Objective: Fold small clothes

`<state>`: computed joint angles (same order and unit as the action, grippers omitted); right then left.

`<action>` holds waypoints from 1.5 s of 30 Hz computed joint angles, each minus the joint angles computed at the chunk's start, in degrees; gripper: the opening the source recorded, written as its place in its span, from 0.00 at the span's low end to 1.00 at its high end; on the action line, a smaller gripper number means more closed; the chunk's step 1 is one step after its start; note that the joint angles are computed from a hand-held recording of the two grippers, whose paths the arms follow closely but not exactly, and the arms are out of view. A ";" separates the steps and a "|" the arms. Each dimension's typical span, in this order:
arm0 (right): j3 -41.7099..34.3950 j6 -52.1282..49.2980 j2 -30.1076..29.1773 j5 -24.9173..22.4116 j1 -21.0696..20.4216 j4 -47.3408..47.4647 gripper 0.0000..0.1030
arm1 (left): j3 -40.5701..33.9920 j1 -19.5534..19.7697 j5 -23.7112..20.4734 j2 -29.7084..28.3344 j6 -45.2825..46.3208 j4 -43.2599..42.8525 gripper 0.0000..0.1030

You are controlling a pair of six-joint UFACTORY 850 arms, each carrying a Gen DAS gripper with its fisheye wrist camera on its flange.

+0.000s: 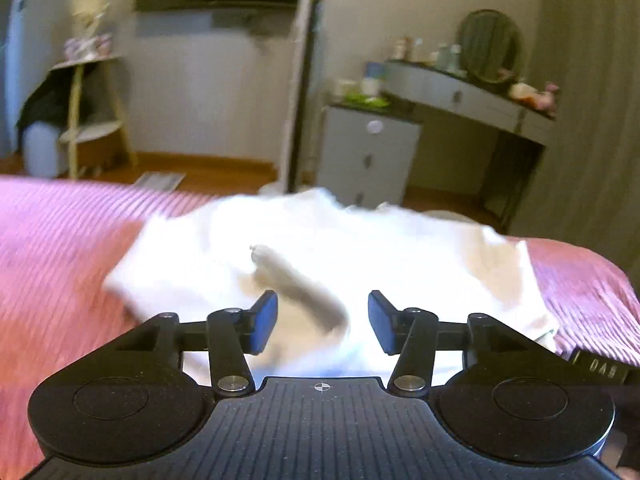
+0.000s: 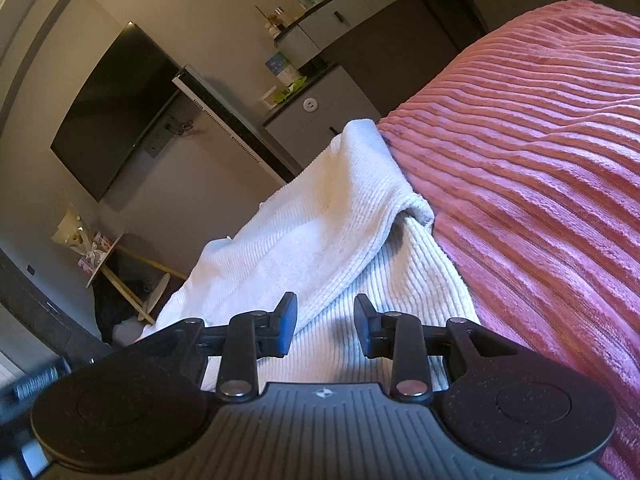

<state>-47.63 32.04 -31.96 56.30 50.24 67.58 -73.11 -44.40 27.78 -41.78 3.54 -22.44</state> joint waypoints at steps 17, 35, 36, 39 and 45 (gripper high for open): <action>-14.87 -28.74 -2.94 -8.74 -0.13 -2.14 0.60 | 2.87 6.55 -5.56 0.10 8.01 -15.21 0.73; -25.53 -51.81 -7.04 -9.27 -2.01 14.68 0.12 | 3.77 7.39 -4.52 -0.13 -1.48 -7.99 0.77; -23.75 -49.12 -6.06 -6.80 -1.55 14.59 0.12 | 3.83 7.40 -4.46 -0.10 -2.03 -7.81 0.77; -19.00 -42.05 -3.98 -4.11 -1.40 16.12 0.16 | 3.86 7.35 -4.46 -0.06 -3.00 -6.86 0.78; -13.93 -37.57 -2.31 -8.92 -2.35 22.15 0.29 | 3.65 6.82 -4.08 -0.34 -1.93 -6.97 0.80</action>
